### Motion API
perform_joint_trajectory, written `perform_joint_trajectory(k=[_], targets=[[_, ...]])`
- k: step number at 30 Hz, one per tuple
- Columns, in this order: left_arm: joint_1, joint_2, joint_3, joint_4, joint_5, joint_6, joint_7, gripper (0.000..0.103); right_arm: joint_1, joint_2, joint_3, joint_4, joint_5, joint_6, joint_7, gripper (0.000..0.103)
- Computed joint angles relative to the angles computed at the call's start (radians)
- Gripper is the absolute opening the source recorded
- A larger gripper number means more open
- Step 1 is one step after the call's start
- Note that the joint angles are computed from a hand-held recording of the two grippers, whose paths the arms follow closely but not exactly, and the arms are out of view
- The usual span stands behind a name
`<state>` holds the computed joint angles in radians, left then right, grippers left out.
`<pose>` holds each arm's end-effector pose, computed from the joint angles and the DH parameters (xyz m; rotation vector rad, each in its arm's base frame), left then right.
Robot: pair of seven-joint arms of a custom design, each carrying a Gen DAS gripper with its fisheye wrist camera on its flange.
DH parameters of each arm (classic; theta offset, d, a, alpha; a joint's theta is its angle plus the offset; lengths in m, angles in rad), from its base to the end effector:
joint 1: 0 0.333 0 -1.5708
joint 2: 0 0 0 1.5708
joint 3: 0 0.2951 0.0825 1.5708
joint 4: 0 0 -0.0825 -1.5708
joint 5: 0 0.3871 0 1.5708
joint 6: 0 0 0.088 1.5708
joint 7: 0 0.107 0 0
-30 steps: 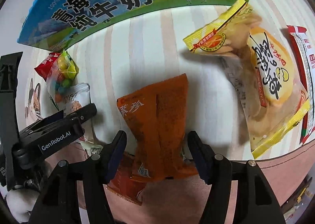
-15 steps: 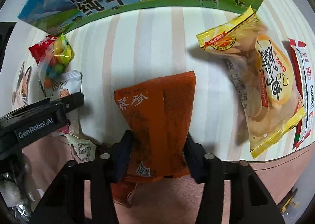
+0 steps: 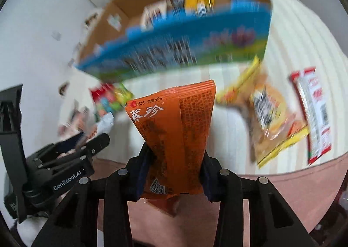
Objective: Organize snacks
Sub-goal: 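Lift both held packs toward the cardboard box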
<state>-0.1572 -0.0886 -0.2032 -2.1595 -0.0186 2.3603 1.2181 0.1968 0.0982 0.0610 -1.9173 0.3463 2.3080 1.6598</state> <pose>0.5144 -0.1957 0.4426 -2.1190 2.1152 -0.3925 0.5899 0.1617 0.4507 -1.9055 1.9612 0.1037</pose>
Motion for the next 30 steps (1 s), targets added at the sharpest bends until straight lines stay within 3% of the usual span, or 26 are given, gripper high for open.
perform_joint_trajectory(k=[2, 7, 9, 10, 11, 21, 22, 25, 30], targets=[[0.0, 0.002, 0.006, 0.053, -0.025, -0.003, 0.042, 0.045, -0.006, -0.009, -0.001, 0.03, 0.028, 0.005, -0.012, 0.044], [-0.002, 0.064, 0.012, 0.172, -0.079, -0.014, 0.1, 0.046, -0.032, 0.045, -0.015, 0.184, 0.036, -0.012, -0.049, 0.044], [0.015, 0.095, 0.033, 0.199, -0.195, -0.038, 0.171, 0.049, -0.034, 0.077, -0.011, 0.232, 0.013, -0.014, -0.037, 0.044], [0.02, 0.122, 0.036, 0.228, -0.209, -0.076, 0.162, 0.056, -0.043, 0.092, -0.013, 0.255, 0.011, -0.029, -0.042, 0.044], [0.029, 0.136, 0.043, 0.232, -0.213, -0.103, 0.136, 0.057, -0.051, 0.1, -0.013, 0.262, 0.015, -0.035, -0.04, 0.044], [0.039, 0.181, 0.025, 0.079, -0.451, -0.193, 0.167, 0.057, -0.085, 0.092, -0.002, 0.086, 0.103, -0.054, -0.004, 0.044], [0.033, 0.2, 0.022, 0.083, -0.446, -0.195, 0.158, 0.057, -0.084, 0.09, -0.003, 0.072, 0.102, -0.052, -0.001, 0.044], [0.008, 0.239, 0.014, 0.098, -0.375, -0.179, 0.118, 0.075, -0.08, 0.072, -0.005, 0.026, 0.098, -0.049, 0.003, 0.044], [-0.022, 0.264, 0.008, 0.122, -0.286, -0.186, 0.078, 0.077, -0.07, 0.047, -0.01, -0.023, 0.075, -0.038, 0.022, 0.044]])
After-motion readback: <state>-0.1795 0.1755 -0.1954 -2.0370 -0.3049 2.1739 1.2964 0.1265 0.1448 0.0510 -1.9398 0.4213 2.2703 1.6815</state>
